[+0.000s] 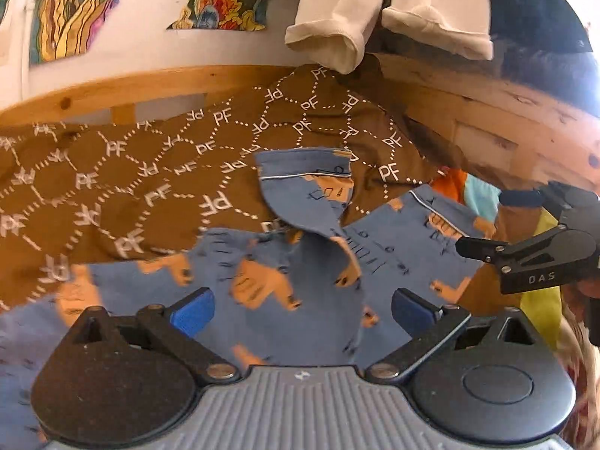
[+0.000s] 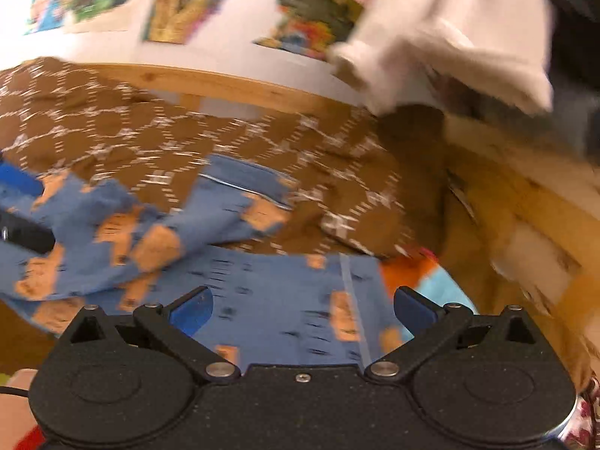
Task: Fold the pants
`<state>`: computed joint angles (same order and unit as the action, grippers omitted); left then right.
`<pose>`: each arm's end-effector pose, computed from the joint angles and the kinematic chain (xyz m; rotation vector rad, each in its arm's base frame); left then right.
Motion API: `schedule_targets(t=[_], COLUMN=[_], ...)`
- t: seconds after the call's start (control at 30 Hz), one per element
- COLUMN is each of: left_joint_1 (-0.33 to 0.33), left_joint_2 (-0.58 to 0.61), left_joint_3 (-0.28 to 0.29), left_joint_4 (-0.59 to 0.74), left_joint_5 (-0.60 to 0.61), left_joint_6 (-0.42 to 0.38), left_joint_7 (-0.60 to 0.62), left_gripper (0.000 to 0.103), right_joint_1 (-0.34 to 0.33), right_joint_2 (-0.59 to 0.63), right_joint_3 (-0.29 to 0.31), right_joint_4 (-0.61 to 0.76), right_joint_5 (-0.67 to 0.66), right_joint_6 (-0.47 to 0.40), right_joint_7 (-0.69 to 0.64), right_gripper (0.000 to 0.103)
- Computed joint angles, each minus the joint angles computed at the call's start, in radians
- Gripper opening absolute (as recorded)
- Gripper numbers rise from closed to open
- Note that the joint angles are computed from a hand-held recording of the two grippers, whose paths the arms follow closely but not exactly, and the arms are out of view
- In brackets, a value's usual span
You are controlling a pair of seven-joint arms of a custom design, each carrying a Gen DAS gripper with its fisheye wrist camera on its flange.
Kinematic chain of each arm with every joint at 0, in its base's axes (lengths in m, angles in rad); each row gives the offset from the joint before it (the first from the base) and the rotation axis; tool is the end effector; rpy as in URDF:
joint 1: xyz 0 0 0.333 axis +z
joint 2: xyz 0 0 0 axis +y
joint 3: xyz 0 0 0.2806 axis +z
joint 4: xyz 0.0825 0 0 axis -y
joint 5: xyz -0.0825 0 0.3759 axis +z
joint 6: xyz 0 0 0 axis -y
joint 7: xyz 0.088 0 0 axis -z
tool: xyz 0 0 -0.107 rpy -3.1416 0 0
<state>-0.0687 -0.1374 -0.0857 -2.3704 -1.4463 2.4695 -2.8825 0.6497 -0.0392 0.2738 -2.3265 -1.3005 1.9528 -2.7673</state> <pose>0.4943 -0.0747 0.3710 -0.8855 2.4221 -1.3486 0.3461 0.3515 0.3387 -1.4366 1.8579 -1.3812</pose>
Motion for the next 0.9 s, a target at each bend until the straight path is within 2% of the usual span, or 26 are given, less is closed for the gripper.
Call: schedule_targets(t=[0.13,0.17,0.23,0.3,0.37,0.43,0.5,0.57,0.63,0.73,0.8,0.9], left_joint_1=[-0.002,0.003,0.014,0.026,0.038,0.049,0.058,0.064,0.070,0.081,0.084,0.086], left_joint_2=[0.056,0.063,0.067,0.082,0.098,0.109,0.120,0.126,0.130,0.140,0.140,0.145], left_joint_3=[-0.008,-0.005,-0.002,-0.001,0.000,0.000,-0.003,-0.006,-0.007,-0.006,-0.008,-0.011], left_joint_4=[0.009,0.008,0.003,0.015,0.029,0.039,0.050,0.057,0.060,0.069,0.066,0.070], left_joint_5=[-0.001,-0.013,-0.056,-0.046,-0.026,-0.021,0.000,0.026,0.050,0.083,0.084,0.088], left_joint_6=[-0.032,-0.047,-0.066,-0.088,-0.120,-0.147,-0.174,-0.193,-0.217,-0.260,-0.256,-0.251], left_joint_7=[-0.069,-0.054,-0.009,-0.033,-0.076,-0.086,-0.092,-0.102,-0.108,-0.128,-0.133,-0.138], left_gripper=[0.103,0.103,0.095,0.067,0.054,0.043,0.027,0.019,0.019,0.020,0.031,0.033], right_joint_1=[-0.036,-0.050,-0.081,-0.116,-0.149,-0.187,-0.224,-0.250,-0.265,-0.267,-0.261,-0.248], right_joint_2=[-0.055,-0.068,-0.094,-0.116,-0.115,-0.105,-0.067,-0.013,0.050,0.155,0.216,0.293], right_joint_3=[-0.025,-0.034,-0.048,-0.059,-0.069,-0.087,-0.112,-0.130,-0.144,-0.165,-0.181,-0.205], right_joint_4=[-0.059,-0.068,-0.082,-0.087,-0.065,-0.035,0.023,0.093,0.167,0.282,0.347,0.426], right_joint_5=[0.002,-0.009,-0.038,-0.099,-0.144,-0.202,-0.238,-0.231,-0.207,-0.156,-0.114,-0.004], right_joint_6=[0.084,0.122,0.202,0.280,0.339,0.432,0.542,0.626,0.687,0.742,0.768,0.788], right_joint_7=[-0.024,-0.036,-0.049,-0.045,-0.049,-0.025,-0.013,-0.044,-0.103,-0.204,-0.263,-0.389], right_gripper=[0.102,0.102,0.102,0.102,0.100,0.091,0.083,0.077,0.072,0.070,0.070,0.067])
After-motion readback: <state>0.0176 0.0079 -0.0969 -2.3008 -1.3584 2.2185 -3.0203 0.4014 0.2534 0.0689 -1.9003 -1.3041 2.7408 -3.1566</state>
